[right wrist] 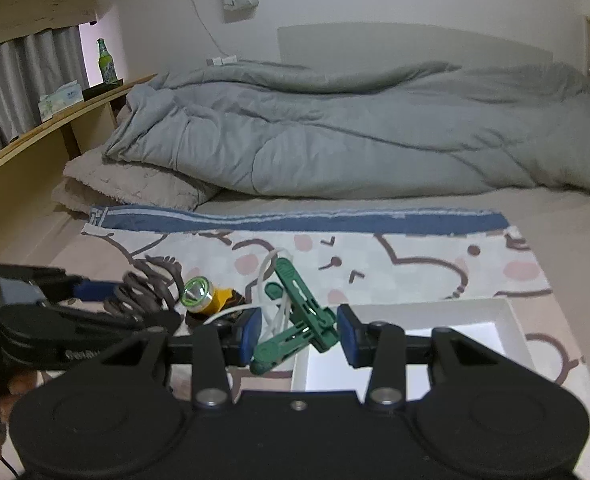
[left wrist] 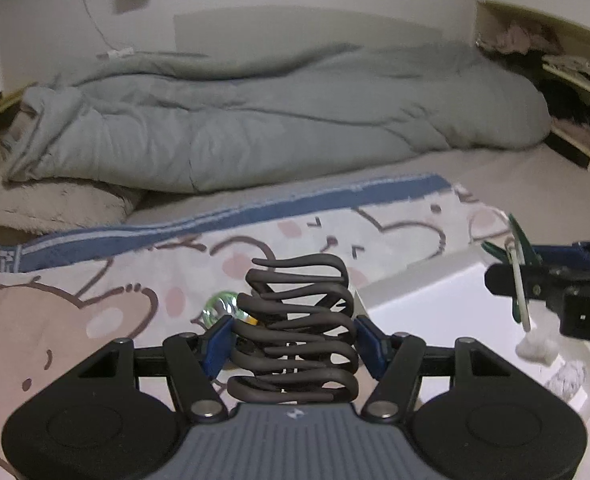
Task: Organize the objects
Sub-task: 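Carry the clothespin and claw clip over the white tray with both grippers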
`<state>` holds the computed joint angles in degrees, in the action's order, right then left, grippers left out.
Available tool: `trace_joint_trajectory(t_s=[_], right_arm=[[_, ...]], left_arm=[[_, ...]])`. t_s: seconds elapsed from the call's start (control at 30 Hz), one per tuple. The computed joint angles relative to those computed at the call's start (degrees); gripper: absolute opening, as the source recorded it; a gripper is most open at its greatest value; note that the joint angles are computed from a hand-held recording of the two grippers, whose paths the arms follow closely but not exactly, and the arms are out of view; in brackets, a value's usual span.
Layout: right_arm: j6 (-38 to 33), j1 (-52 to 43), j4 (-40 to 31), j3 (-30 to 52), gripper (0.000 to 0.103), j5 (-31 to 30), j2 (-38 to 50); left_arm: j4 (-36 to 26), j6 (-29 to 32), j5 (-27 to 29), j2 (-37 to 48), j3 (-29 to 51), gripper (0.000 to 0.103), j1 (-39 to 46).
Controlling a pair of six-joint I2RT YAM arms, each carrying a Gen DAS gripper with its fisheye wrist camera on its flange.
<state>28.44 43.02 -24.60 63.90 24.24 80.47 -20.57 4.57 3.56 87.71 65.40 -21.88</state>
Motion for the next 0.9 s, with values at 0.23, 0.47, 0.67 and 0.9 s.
trace_joint_trajectory(t_s=[0.23, 0.47, 0.67, 0.9], right_arm=[[-0.1, -0.2, -1.4, 0.3, 0.042, 1.8, -1.4], [-0.4, -0.7, -1.6, -1.1, 0.042, 3.2, -3.7], [-1.3, -2.0, -1.9, -2.3, 0.042, 3.8, -6.0], [-1.2, -4.7, -2.3, -3.9, 0.042, 2.8, -6.6]], left_arm=[[1.9, -2.8, -0.8, -2.0, -1.3, 0.065, -1.5], [3.4, -4.7, -0.4, -2.6, -1.2, 0.065, -3.1], [4.3, -5.0, -1.6, -2.1, -0.7, 0.065, -5.1], [4.2, -6.0, -2.4, 0.4, 0.8, 0.065, -8.3]])
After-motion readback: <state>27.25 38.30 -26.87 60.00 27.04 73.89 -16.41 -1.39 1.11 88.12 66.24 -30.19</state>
